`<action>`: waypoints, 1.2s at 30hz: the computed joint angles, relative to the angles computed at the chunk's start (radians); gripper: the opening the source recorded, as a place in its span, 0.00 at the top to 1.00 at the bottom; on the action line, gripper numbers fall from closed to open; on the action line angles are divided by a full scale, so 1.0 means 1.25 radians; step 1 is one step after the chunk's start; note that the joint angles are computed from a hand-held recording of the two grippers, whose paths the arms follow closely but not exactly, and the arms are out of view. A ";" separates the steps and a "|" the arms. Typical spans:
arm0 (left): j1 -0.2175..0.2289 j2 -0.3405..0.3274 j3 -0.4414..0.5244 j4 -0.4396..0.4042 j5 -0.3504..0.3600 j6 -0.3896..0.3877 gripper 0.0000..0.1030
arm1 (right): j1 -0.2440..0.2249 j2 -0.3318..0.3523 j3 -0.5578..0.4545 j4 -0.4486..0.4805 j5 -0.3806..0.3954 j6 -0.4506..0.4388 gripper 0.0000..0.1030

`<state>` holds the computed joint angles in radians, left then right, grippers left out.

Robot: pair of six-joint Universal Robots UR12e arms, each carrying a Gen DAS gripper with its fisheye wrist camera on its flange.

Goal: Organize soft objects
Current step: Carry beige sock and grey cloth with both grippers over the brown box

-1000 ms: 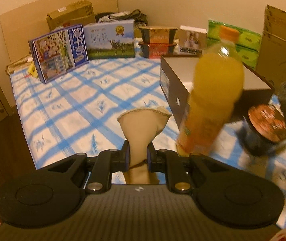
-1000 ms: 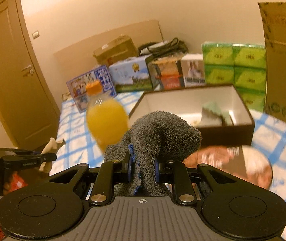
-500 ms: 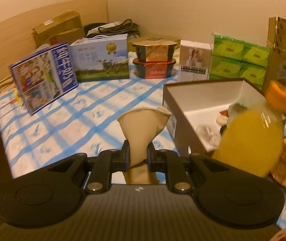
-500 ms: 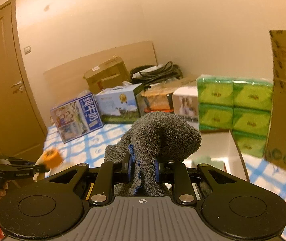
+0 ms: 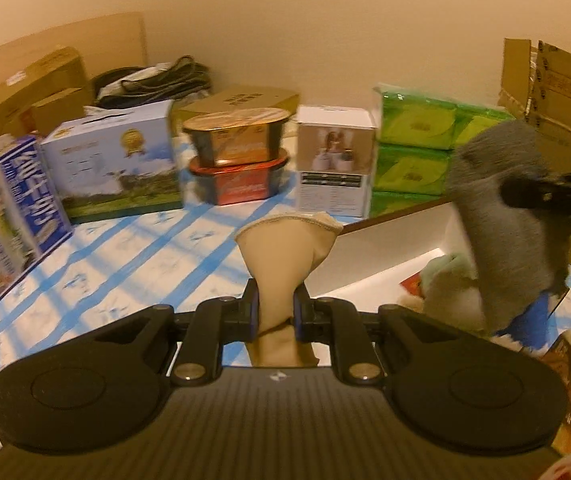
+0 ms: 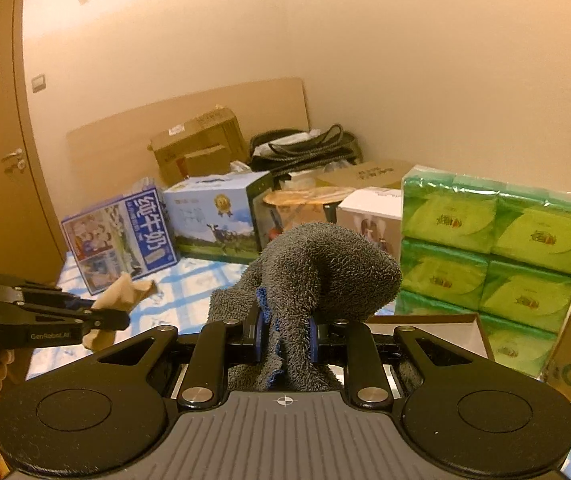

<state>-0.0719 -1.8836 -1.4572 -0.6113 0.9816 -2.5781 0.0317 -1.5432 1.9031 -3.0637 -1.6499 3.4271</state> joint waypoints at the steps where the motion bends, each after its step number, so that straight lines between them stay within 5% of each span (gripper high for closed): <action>1: -0.006 -0.007 0.009 -0.007 -0.002 0.005 0.86 | -0.004 0.005 -0.003 0.001 0.005 -0.002 0.80; 16: -0.072 -0.074 0.074 -0.094 0.051 0.084 0.84 | -0.035 0.040 -0.012 0.048 0.029 -0.019 0.80; 21: -0.084 -0.085 0.080 -0.093 0.076 0.088 0.77 | -0.039 0.044 -0.012 0.052 0.030 -0.019 0.80; 25: -0.086 -0.089 0.082 -0.084 0.078 0.081 0.61 | -0.043 0.046 -0.013 0.055 0.036 -0.014 0.80; 36: -0.086 -0.087 0.082 -0.069 0.089 0.081 0.60 | -0.043 0.054 -0.022 0.060 0.050 -0.008 0.79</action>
<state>-0.1795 -1.9930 -1.3551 -0.6976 1.0930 -2.4774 -0.0223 -1.4754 1.8759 -2.9881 -1.5879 3.4167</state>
